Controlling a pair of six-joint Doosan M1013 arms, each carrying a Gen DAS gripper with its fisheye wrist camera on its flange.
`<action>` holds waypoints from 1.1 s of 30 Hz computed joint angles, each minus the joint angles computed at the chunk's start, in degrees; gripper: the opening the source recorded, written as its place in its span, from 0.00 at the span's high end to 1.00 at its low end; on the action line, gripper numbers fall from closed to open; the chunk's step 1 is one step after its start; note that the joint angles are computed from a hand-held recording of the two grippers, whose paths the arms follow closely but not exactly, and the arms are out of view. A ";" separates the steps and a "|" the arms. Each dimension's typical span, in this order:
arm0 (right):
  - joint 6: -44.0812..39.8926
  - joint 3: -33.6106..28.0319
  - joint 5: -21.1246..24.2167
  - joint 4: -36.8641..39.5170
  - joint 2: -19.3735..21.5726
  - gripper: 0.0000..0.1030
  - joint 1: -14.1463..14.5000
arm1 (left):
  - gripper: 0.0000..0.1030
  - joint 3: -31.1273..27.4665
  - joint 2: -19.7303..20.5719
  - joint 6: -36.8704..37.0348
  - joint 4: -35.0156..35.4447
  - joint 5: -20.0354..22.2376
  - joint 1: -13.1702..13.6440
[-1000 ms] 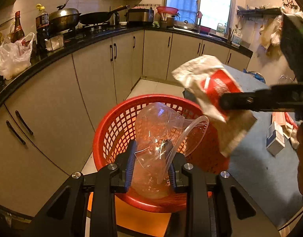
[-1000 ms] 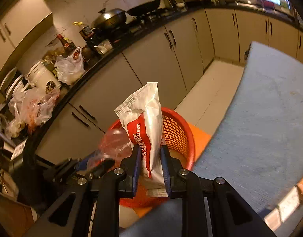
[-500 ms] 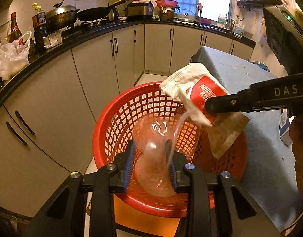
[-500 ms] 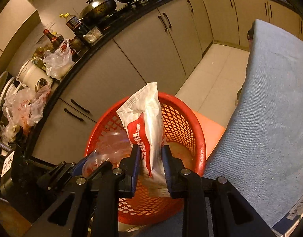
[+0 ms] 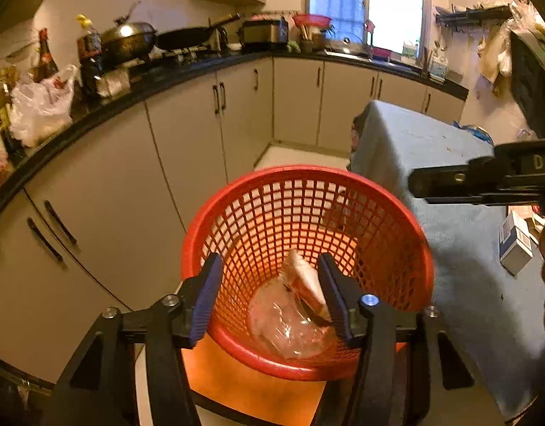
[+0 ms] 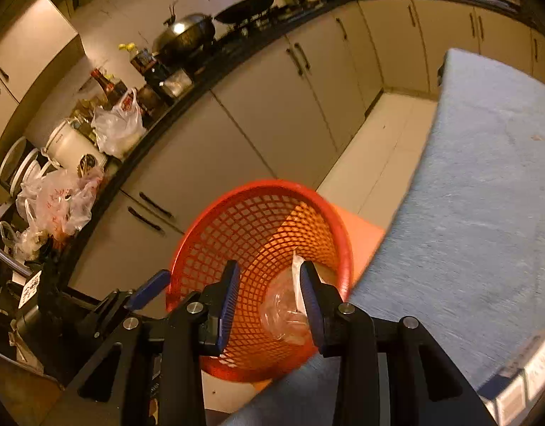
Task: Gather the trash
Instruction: 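Carry cup and snack bag over the orange wastebasket and open both grippers, then move both tools back over the table toward the white medicine box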
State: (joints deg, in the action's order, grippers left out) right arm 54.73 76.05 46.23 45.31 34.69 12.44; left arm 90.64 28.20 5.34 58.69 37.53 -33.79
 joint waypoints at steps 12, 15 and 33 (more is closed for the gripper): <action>-7.57 11.70 -10.20 5.76 -8.10 0.55 -2.90 | 0.34 -0.75 0.38 -7.19 8.17 10.98 -4.63; -8.81 13.72 -11.12 5.96 -9.30 0.55 -3.28 | 0.34 -1.09 0.58 -6.83 8.48 12.48 -5.44; -16.04 20.51 -11.89 13.11 -13.37 0.55 -7.46 | 0.30 -5.72 3.31 -1.11 12.52 21.97 -10.85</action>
State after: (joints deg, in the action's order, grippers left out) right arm 38.68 96.57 34.34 58.42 21.32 4.97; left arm 84.92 31.51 4.23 71.21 59.50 -44.64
